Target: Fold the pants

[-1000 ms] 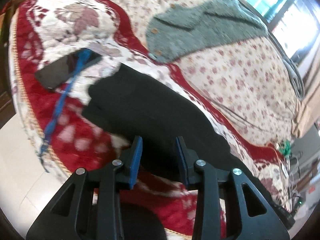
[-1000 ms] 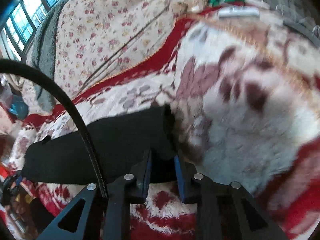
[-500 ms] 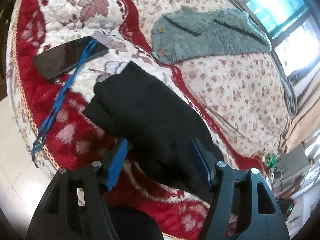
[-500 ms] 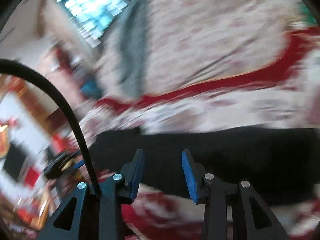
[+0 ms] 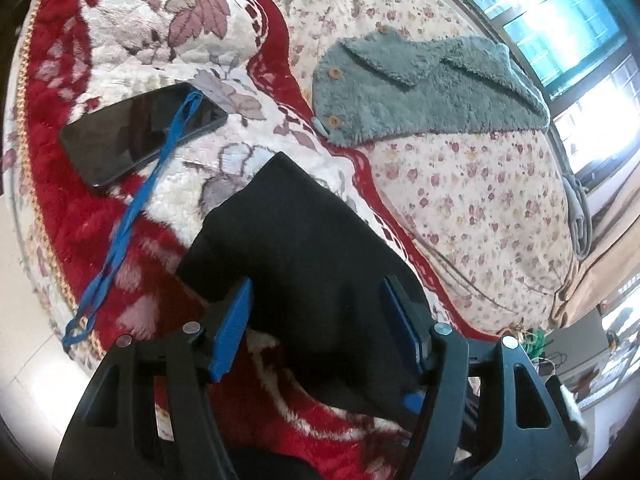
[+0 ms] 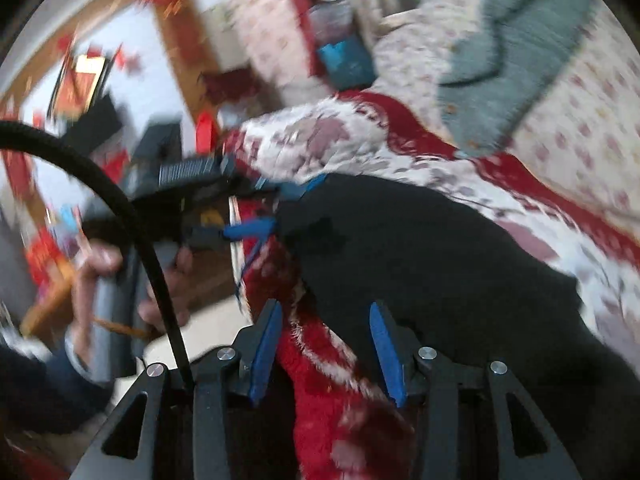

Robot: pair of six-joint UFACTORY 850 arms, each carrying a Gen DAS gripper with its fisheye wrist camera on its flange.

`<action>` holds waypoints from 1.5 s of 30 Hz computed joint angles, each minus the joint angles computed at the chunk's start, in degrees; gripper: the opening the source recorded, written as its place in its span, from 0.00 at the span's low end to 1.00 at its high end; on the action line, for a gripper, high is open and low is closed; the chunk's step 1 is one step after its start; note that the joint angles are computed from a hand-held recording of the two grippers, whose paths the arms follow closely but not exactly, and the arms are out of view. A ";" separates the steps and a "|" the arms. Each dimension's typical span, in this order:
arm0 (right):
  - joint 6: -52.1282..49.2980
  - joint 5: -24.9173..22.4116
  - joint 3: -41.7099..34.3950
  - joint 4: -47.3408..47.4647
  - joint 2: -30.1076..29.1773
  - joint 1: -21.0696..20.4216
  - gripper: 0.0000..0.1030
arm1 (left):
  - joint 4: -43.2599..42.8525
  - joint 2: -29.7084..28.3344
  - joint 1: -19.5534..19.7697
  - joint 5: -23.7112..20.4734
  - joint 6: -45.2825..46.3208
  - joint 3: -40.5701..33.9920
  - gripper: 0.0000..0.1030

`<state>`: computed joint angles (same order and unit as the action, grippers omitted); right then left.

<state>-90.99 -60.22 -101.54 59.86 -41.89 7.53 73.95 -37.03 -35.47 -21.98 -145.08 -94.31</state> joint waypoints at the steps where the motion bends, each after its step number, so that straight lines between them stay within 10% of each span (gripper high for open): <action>1: -1.28 1.50 0.27 -0.03 -0.14 0.52 0.43 | 0.27 -0.15 0.15 0.29 0.10 -0.12 0.62; 4: -0.79 4.32 -1.25 -0.14 -2.04 1.62 0.36 | 5.48 -0.21 0.71 1.57 -3.91 0.29 0.61; 7: 6.93 0.63 -7.70 -0.17 -6.40 1.16 0.09 | 2.28 -0.63 1.06 0.60 2.92 -0.90 0.27; 14: 15.57 -7.38 -17.85 0.38 -11.72 1.19 0.05 | 9.65 1.65 1.65 0.32 -2.02 1.61 0.12; 25: 16.33 -10.19 -15.58 -3.40 -12.33 1.56 0.05 | 6.15 4.37 -0.75 -3.35 -0.99 6.52 0.12; 28: 15.56 -7.57 -13.88 -3.35 -10.96 1.53 0.07 | 3.19 4.16 -1.12 -3.86 0.67 6.02 0.30; 32: 12.82 -6.45 -10.33 -3.10 -7.85 1.03 0.35 | 6.21 4.43 -1.71 -2.74 -4.85 6.96 0.52; 45: 17.28 -7.18 -8.12 0.67 -6.95 -3.82 0.36 | 4.71 -0.03 -1.90 3.48 -7.85 2.82 0.61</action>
<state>-73.71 -67.40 -109.65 60.53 -48.85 3.71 78.65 -37.05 -37.37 -18.50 -152.93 -91.49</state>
